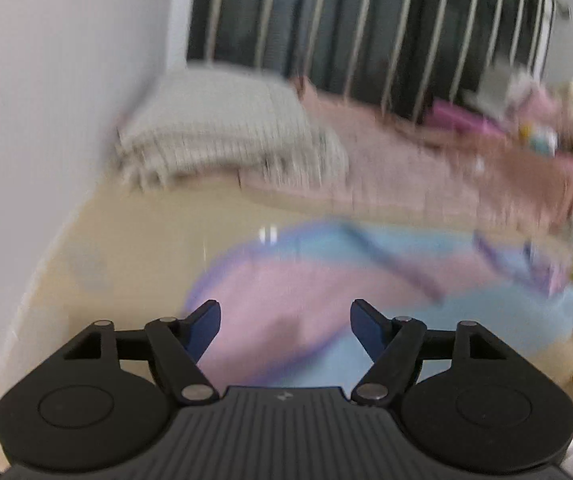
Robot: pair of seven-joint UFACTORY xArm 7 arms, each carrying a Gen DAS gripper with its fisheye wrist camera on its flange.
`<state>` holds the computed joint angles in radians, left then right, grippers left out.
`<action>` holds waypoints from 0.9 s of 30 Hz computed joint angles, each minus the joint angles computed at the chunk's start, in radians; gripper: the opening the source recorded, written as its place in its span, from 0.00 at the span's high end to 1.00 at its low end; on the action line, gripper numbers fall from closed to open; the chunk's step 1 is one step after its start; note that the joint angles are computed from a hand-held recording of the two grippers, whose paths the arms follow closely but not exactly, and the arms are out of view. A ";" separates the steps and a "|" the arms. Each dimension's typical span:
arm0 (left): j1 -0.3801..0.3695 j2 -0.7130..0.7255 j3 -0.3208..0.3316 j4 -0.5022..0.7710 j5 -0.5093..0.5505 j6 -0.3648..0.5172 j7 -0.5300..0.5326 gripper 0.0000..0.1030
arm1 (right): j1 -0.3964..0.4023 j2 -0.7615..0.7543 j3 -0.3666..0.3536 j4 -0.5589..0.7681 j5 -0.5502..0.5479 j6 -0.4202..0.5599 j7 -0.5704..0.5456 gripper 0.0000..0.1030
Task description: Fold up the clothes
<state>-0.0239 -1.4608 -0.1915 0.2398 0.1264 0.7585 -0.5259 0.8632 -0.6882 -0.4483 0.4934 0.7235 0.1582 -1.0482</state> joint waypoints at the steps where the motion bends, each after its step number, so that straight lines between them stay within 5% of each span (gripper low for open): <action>1: 0.025 0.047 -0.004 0.030 0.022 -0.030 0.012 0.20 | 0.043 0.000 -0.026 0.031 0.015 0.018 -0.009 0.46; 8: 0.063 0.591 0.017 0.254 0.082 -0.263 0.150 0.20 | 0.216 0.389 -0.106 0.442 0.159 0.180 -0.043 0.45; 12: 0.038 0.845 0.038 0.338 0.092 -0.356 0.237 0.20 | 0.181 0.675 -0.110 0.693 0.168 0.378 0.037 0.45; 19: 0.041 0.976 0.066 0.340 0.101 -0.449 0.275 0.21 | 0.094 0.858 -0.020 0.807 0.128 0.426 0.095 0.47; 21: 0.036 1.002 0.078 0.349 0.085 -0.466 0.283 0.23 | 0.072 0.871 0.003 0.803 0.122 0.416 0.100 0.64; 24: -0.035 1.022 0.146 0.345 0.001 -0.508 0.351 0.38 | 0.039 0.863 0.043 0.780 0.136 0.372 0.087 0.88; 27: -0.040 1.020 0.146 0.347 -0.027 -0.512 0.380 0.66 | -0.007 0.860 0.079 0.782 0.157 0.388 0.086 0.93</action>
